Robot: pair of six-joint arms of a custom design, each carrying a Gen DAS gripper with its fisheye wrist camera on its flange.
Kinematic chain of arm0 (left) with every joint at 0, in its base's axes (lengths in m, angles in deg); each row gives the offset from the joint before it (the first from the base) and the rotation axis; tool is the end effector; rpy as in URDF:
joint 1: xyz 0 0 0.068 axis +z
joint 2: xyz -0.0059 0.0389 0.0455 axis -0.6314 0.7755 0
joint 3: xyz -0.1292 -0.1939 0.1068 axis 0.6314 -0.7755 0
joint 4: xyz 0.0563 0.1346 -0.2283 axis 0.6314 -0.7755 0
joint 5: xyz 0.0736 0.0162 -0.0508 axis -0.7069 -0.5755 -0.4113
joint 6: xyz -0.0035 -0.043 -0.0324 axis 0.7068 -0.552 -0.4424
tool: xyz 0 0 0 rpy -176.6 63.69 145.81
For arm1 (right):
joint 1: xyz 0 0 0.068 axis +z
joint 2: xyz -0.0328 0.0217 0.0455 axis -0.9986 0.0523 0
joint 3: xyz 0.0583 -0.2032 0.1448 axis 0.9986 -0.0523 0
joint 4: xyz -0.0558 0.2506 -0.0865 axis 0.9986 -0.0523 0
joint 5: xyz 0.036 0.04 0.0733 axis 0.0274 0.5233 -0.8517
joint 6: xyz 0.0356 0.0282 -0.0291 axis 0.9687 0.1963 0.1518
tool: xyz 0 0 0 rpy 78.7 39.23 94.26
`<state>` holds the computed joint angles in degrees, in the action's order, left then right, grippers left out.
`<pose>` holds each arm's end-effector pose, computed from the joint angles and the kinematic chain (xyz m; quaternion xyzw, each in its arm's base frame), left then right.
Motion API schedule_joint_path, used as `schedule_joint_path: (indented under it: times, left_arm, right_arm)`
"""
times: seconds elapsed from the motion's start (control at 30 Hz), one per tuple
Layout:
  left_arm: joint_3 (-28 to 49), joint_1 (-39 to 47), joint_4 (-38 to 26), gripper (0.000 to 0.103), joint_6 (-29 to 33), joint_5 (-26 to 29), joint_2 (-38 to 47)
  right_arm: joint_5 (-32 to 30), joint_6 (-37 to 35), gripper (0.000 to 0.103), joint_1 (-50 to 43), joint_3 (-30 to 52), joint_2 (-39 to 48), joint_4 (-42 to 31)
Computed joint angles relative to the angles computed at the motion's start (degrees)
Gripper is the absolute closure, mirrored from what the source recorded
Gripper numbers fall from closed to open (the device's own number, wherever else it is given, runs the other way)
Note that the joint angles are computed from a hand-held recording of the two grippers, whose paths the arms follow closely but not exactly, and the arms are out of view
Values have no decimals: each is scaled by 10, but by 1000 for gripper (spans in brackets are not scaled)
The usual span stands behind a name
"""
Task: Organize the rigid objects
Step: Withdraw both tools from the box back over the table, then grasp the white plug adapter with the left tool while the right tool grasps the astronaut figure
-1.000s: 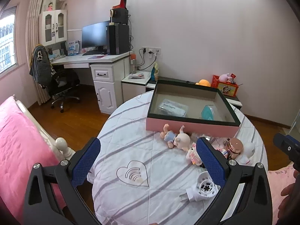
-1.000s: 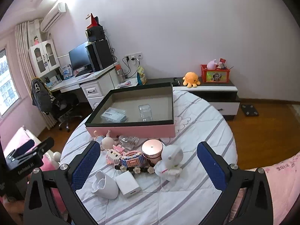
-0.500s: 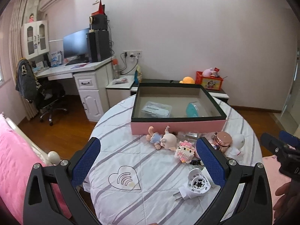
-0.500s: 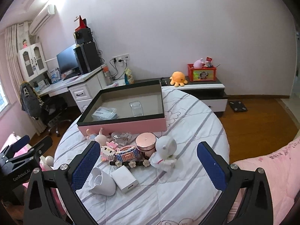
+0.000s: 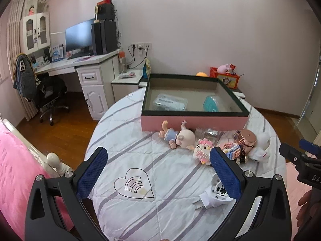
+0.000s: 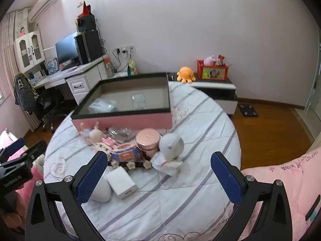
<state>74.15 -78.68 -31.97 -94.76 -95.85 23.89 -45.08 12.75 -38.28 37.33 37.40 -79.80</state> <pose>0.1574 -0.1035 0.1782 -0.0638 0.8933 0.0175 0.4446 0.1884 0.1893 0.1844 -0.0425 0.9096 0.0528 0.4099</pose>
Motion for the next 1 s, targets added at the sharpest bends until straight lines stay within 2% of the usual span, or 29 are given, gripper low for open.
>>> schedule_joint_path:
  times: [0.27, 0.43, 0.8, 1.0]
  left_arm:
    - [4, 23, 57, 0, 15, 40, 74]
    - [-8, 15, 85, 0, 19, 69, 87]
    - [-6, -84, 95, 0, -41, 53, 138]
    - [21, -90, 127, 0, -71, 55, 241]
  right_arm:
    - [-60, -14, 0, -54, -3, 53, 37]
    - [-93, -21, 0, -83, 3, 95, 57]
    - [-108, -30, 1, -96, 27, 147, 72]
    - [-115, -35, 16, -107, 46, 185, 75]
